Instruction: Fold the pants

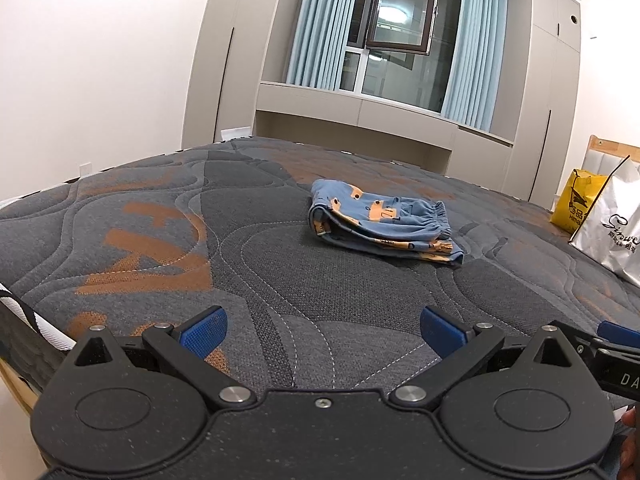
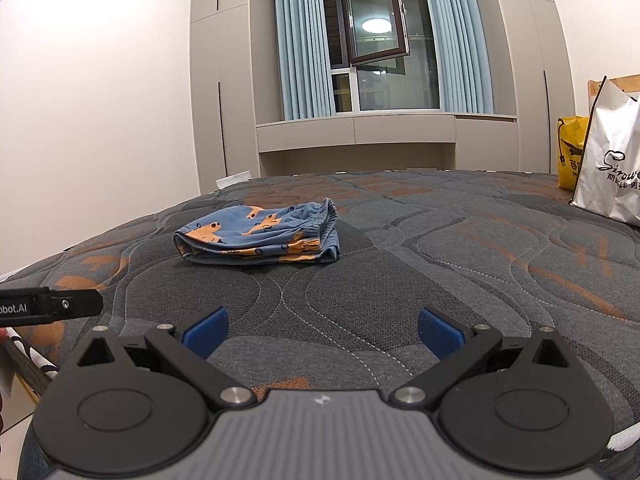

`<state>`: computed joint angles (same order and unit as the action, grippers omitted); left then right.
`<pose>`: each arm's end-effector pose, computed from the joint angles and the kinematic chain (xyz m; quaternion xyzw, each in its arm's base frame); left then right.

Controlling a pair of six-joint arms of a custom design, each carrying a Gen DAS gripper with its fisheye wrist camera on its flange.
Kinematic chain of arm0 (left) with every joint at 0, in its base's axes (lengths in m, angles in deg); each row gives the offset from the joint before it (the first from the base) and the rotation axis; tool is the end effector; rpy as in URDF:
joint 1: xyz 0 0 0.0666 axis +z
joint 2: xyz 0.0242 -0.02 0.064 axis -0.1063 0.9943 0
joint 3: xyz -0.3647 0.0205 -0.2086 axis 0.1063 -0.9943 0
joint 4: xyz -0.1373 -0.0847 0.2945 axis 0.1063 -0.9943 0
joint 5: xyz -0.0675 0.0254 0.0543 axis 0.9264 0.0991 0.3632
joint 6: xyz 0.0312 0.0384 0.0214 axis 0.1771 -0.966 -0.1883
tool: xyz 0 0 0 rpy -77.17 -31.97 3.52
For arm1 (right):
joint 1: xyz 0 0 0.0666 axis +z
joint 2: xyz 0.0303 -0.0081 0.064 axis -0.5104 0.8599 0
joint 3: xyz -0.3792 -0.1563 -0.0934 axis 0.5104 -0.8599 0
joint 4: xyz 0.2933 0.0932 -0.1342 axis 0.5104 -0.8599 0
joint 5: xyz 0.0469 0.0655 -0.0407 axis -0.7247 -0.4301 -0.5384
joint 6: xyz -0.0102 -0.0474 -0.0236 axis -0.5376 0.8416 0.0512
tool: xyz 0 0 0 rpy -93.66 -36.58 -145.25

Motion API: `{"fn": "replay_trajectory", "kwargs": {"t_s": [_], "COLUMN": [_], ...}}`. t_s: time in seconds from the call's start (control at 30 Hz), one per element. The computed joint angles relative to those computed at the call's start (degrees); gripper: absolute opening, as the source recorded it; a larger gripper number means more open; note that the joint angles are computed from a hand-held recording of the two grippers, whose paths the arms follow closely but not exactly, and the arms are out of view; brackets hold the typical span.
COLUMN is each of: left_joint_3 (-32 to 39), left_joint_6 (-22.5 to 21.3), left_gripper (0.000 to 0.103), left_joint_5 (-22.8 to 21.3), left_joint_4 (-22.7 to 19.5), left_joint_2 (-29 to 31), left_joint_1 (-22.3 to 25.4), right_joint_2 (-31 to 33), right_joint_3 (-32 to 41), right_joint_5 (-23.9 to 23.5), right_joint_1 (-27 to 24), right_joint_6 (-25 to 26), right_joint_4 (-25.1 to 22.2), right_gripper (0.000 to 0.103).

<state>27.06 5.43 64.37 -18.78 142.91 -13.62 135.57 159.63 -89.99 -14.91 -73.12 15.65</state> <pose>0.6075 -0.0720 0.4738 -0.1304 0.8217 -0.0134 0.5547 0.6531 0.1863 0.4475 -0.1016 0.8009 0.1247 0.5767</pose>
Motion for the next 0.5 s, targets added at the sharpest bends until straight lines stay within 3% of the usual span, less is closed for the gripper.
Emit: {"fn": "replay_trajectory", "kwargs": {"t_s": [0.5], "left_joint_3": [-0.1], "left_joint_6": [0.0], "left_gripper": [0.102], "left_joint_5": [0.5], "left_joint_4": [0.0], "left_joint_2": [0.1], "left_joint_1": [0.2], "right_joint_2": [0.5], "right_joint_3": [1.2], "right_joint_5": [0.2], "right_joint_1": [0.3], "right_joint_6": [-0.1], "right_joint_4": [-1.4], "right_gripper": [0.103]}}
